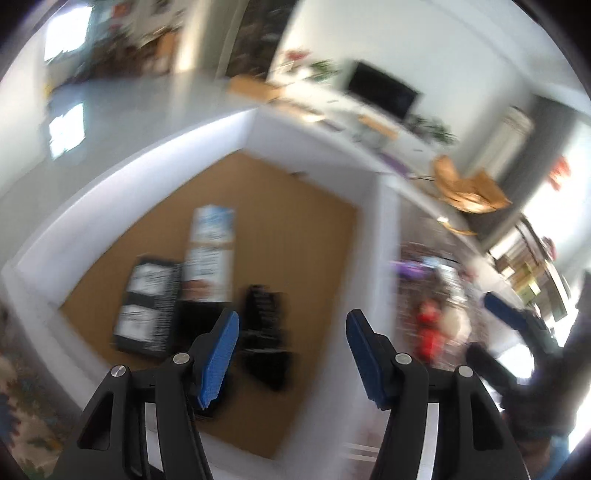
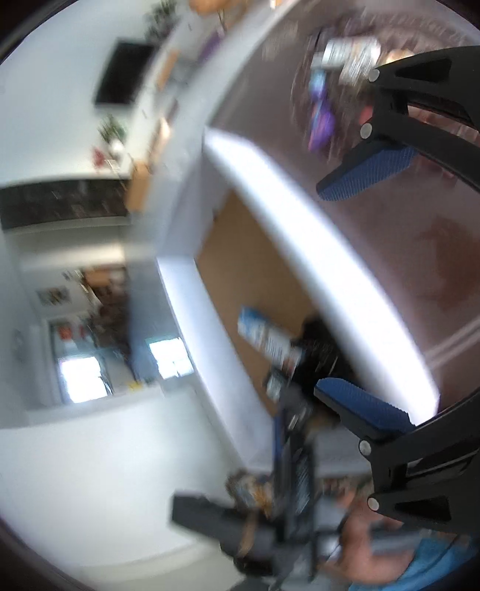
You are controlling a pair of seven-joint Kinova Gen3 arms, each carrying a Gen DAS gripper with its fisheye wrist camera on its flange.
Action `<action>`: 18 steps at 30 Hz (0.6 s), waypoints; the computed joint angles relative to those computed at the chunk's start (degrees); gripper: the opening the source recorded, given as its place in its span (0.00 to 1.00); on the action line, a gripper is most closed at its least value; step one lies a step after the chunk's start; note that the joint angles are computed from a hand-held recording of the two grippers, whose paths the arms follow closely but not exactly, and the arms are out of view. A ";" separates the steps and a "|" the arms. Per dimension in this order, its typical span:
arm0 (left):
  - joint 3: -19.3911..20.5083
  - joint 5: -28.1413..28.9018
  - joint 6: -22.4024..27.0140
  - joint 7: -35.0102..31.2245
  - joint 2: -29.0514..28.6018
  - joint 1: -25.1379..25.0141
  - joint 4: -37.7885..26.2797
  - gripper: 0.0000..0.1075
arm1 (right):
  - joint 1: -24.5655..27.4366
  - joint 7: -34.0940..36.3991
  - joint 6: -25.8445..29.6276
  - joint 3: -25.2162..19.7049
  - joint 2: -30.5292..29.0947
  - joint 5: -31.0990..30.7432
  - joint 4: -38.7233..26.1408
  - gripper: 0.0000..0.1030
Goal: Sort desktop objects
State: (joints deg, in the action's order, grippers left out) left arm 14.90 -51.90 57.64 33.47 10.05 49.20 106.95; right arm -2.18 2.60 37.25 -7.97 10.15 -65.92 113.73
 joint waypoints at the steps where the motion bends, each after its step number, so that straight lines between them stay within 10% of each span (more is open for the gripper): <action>1: 0.38 -2.33 -0.83 -1.41 1.75 1.52 -2.65 0.63 | 2.65 2.33 -1.60 0.36 -0.80 -0.73 2.04 1.00; 5: -0.70 -8.86 -4.13 -4.53 9.83 6.68 -11.96 0.95 | 12.42 11.65 -8.37 -0.61 1.40 -3.61 6.59 1.00; 11: 2.09 -4.43 -10.61 -17.53 24.43 2.41 -25.46 0.95 | 13.62 13.09 -14.92 8.85 8.03 -3.41 6.07 1.00; 18: -5.21 0.93 -12.59 -22.70 30.67 6.76 -28.22 0.94 | 19.37 11.89 -16.90 5.75 9.95 -1.91 6.78 1.00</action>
